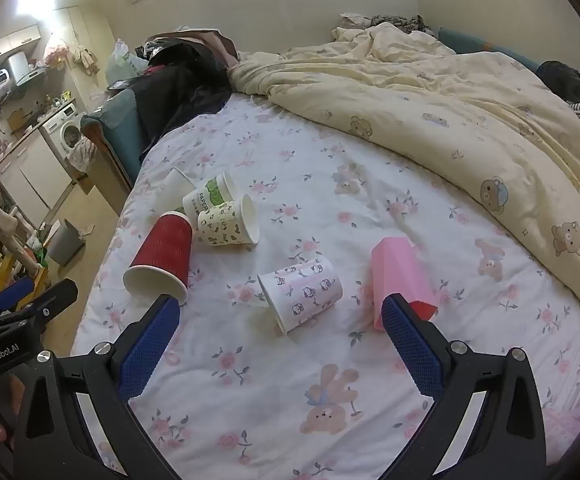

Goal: Flip cup upside down

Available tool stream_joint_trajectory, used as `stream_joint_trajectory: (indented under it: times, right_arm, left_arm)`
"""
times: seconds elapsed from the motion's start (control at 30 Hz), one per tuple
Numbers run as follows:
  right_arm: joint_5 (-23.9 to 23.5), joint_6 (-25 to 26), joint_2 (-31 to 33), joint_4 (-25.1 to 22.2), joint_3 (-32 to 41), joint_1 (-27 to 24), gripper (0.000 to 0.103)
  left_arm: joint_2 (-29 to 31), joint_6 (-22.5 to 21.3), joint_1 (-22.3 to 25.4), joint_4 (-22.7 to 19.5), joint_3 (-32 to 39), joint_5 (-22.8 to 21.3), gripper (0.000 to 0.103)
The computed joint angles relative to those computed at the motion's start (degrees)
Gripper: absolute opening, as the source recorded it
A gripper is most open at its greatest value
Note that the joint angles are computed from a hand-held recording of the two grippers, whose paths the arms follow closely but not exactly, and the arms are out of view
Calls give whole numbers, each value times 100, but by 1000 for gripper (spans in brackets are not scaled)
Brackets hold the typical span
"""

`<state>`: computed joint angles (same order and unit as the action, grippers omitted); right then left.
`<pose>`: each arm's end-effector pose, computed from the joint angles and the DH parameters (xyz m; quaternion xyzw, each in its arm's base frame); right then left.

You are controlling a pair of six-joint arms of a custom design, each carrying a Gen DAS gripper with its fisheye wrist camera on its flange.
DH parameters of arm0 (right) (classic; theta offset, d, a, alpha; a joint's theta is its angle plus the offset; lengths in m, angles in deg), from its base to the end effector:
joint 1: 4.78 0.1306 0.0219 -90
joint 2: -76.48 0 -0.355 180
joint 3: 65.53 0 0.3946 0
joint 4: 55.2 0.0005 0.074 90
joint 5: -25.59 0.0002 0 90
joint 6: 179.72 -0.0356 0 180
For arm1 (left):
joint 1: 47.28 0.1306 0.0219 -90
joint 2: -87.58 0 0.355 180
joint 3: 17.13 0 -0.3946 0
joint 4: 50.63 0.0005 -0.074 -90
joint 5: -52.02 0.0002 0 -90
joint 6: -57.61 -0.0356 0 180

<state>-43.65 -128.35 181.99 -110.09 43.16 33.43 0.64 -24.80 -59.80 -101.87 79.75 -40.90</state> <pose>0.4616 0.3467 0.4102 0.0625 0.9290 0.0671 0.3585 0.4967 -0.1090 0.4306 0.0308 0.9310 -0.0400 0.3615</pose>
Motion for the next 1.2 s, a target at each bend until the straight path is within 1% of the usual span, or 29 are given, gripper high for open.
stream_joint_trajectory:
  times: [0.1,0.37,0.53,0.73,0.9,1.1,1.2]
  right_arm:
    - [-1,13,1,8,-6,-4,103]
    - [-19,13,-1,36,-28,-21,103]
    - [-33,33,19,58,-37,-34,103]
    - [-28,17,26,10,27,-32,103]
    - [-39,24,-13,83,-82,-42,103]
    - [-21,54,-10,50,-85,-36,103]
    - [-24,-2,-13,89,-124,-15,103]
  left_arm:
    - [19,-55,-14,-59,37,-81,103]
    - [8,-20,-27,-40,52,-149,103]
    - [13,-39,-15,0,-17,-69,103]
    - [15,-33,-16,-1,-15,-74,103]
    - [10,-44,-15,2,-23,-74,103]
    - [-1,-106,40,3,-33,-61,103]
    - [-14,-83,32,39,-69,-75,103]
